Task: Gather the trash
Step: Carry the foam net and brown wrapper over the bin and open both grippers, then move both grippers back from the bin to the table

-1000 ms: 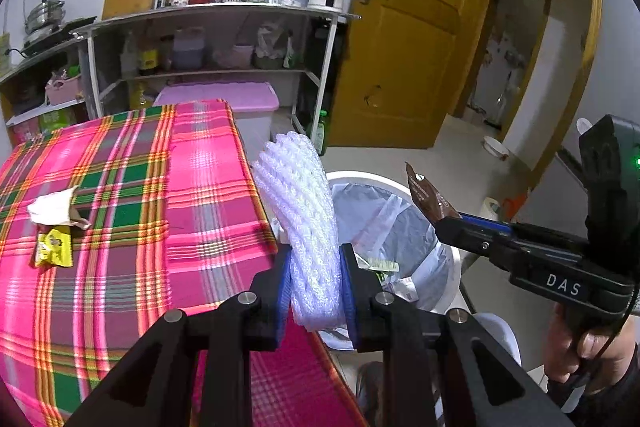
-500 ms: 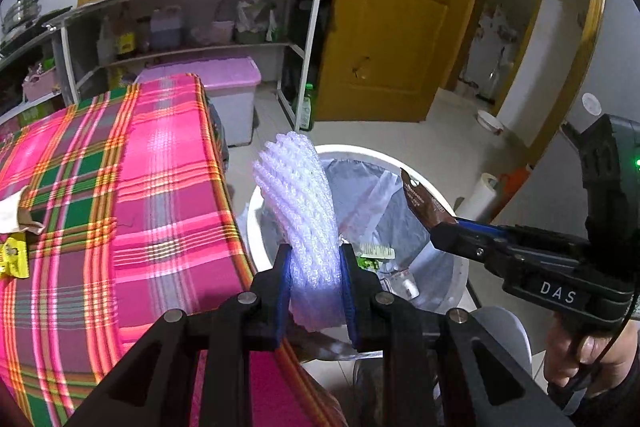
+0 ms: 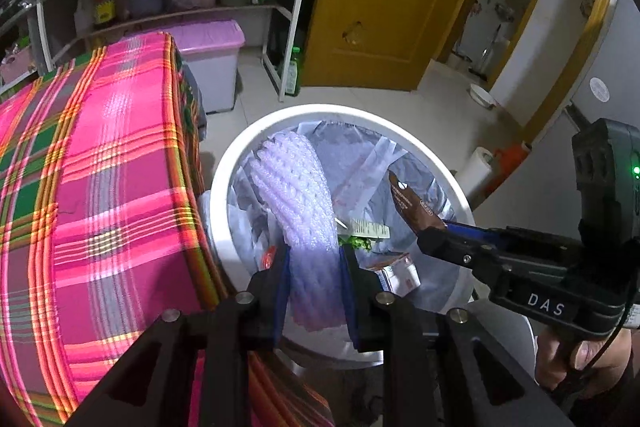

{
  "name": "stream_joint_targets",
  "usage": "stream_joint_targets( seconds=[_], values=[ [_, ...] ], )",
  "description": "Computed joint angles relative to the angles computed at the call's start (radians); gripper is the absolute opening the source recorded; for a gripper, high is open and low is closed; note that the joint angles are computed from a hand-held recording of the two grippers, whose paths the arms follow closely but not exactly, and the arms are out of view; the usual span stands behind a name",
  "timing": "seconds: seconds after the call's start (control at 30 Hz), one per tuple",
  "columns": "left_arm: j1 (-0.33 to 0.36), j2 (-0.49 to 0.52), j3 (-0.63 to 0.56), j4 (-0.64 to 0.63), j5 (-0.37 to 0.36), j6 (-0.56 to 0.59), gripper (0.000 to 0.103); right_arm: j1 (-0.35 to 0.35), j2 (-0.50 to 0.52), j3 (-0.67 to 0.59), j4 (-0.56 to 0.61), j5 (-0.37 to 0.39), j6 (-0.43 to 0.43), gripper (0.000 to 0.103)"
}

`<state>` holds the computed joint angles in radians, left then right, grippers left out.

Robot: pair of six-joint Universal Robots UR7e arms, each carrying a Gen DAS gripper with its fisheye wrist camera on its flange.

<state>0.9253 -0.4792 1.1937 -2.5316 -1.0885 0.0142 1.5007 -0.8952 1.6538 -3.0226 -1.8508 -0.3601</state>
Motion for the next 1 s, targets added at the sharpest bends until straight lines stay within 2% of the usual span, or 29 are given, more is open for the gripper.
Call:
stream_joint_targets(
  seconds=[0.07, 0.53, 1.0],
  values=[
    [0.002, 0.004, -0.008, 0.013, -0.001, -0.007, 0.026, -0.001, 0.001, 0.0, -0.002, -0.004, 0.002, 0.039],
    [-0.007, -0.033, 0.04, -0.031, -0.01, -0.019, 0.029, 0.02, -0.028, 0.038, -0.048, 0.005, -0.01, 0.039],
    [-0.033, -0.138, 0.188, -0.164, 0.004, -0.023, 0.029, 0.077, -0.058, 0.093, -0.101, 0.035, -0.05, 0.039]
  ],
)
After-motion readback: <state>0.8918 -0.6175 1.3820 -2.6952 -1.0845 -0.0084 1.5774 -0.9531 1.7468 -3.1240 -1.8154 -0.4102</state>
